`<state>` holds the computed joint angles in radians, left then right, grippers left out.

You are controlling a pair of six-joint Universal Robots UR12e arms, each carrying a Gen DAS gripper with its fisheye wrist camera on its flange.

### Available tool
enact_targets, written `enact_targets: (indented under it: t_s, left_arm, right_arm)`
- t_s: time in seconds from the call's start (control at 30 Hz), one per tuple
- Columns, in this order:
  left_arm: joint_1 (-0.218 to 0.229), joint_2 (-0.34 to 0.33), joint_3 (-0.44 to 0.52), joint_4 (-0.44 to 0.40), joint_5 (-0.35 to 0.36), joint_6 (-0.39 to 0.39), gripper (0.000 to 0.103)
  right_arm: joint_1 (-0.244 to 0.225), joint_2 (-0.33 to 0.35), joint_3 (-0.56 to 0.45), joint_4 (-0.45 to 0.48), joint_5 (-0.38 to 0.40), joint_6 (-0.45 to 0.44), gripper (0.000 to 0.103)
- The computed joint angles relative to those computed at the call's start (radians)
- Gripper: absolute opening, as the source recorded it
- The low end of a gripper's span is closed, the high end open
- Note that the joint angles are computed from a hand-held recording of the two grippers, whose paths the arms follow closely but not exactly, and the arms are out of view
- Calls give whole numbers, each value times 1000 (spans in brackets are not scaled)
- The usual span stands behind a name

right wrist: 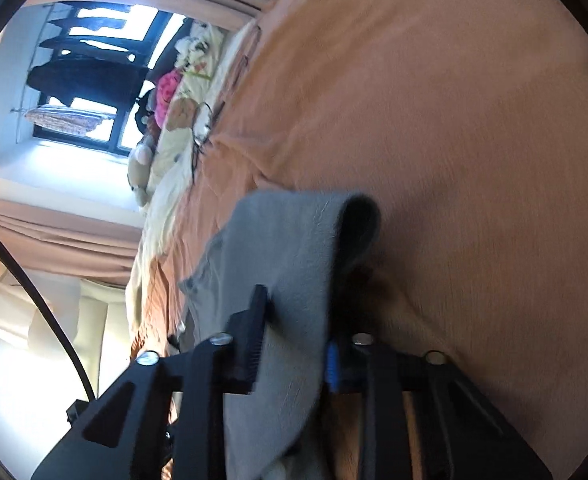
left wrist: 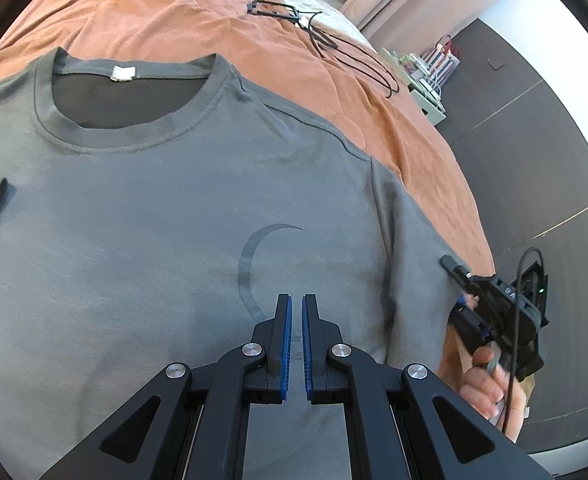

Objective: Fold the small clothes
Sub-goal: 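Grasp the sleeve side with the right gripper and fold it inward while the left gripper pins the body, then open the right gripper to release the folded sleeve side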

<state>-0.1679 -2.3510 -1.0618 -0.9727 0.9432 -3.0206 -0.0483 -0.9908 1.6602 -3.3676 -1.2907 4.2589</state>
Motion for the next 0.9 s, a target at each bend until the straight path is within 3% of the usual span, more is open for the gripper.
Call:
enact_targets:
  t_s: [0.17, 0.3, 0.67, 0.77, 0.87, 0.9]
  left_arm:
    - [16, 4, -3, 6, -1, 1, 3]
    - [30, 7, -9, 12, -16, -15, 3]
    - [72, 30, -29, 33, -39, -35, 3]
    - [79, 31, -30, 34, -36, -42, 3]
    - [84, 33, -31, 28, -24, -45, 3]
    - [85, 33, -31, 26, -19, -48, 3]
  right_arm:
    - [25, -10, -17, -25, 12, -112, 4]
    - [58, -21, -68, 51, 12, -233, 3]
    - [165, 33, -339, 484, -42, -586, 3]
    - [191, 68, -418, 581, -63, -638, 3]
    - [197, 104, -501, 673, -30, -665, 4]
    - [196, 126, -542, 704, -9, -667, 9]
